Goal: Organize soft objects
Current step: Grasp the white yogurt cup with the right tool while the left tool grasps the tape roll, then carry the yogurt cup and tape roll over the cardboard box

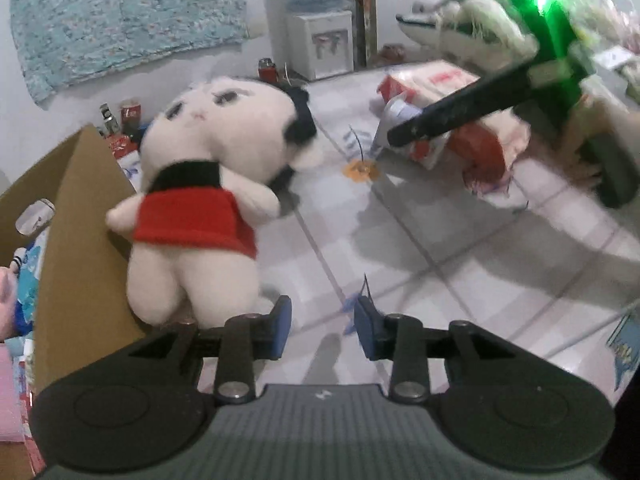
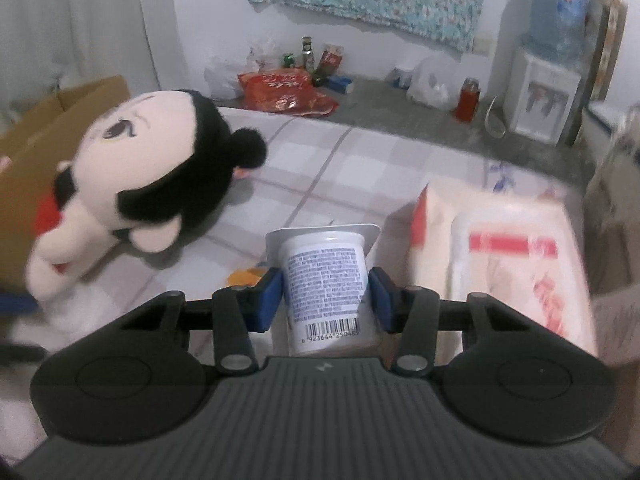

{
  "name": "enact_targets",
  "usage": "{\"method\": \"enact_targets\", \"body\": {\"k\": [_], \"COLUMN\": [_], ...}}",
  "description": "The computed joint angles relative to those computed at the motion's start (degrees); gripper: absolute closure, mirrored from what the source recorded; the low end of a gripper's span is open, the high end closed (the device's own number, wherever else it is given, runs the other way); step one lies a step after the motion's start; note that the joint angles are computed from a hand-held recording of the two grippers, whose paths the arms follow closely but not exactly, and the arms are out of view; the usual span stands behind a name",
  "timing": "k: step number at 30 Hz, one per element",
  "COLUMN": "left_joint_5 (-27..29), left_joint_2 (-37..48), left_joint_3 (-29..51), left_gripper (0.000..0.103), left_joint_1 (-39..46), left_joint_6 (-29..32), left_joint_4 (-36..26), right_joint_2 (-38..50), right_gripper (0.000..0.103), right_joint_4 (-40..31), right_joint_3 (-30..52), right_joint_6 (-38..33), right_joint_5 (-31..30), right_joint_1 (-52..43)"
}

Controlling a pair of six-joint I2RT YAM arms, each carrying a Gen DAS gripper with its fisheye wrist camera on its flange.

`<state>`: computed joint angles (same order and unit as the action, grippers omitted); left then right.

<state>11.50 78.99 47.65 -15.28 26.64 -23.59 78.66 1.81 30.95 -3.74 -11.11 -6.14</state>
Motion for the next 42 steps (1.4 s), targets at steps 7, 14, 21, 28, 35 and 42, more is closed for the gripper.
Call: {"method": "enact_targets", "body": {"k": [7,14,21,28,35,42], "left_joint_5": [2.4,0.5,-0.4,8.2,18.8,30.2], "left_joint_2": [7.3,9.6,6.6,-6.4,-21.6,-16.9], "left_joint_3": [2.2,3.8,2.1,-3.0,-0.5,14.7], "left_gripper": [0.052,0.056,0.087,0.089,0.089,0.088], "left_joint_1": [2.1,1.1,1.1,4.6,16.9,44.6], "left_joint_6": [-6.5,-8.0,-11.3,-7.7,-1.0,15.5], "left_joint_4": [5.0,4.9,2.8,-3.6,-17.3,-30.4], "right_joint_2": [-8.7,-6.5,-12.0,-33.5,-58.7,-52.9], "right_gripper": [0.055,0.055,0.059,0.059,0.058,0.058], "right_joint_4": [-3.9,-1.8,2.5,-7.4,-28.2,-23.9], "right_joint_3": [-5.8,-6.6,-12.3,-21.5,-20.2,-11.5], "right_joint_6": [5.9,6.4,12.6,20.9,28.6,37.7], "right_joint_5": [-5.7,-5.6,-0.2,-4.0,-2.3,9.6], "right_joint_1": [-1.5,-0.4,3.1,0.5,7.7,31.7]}}
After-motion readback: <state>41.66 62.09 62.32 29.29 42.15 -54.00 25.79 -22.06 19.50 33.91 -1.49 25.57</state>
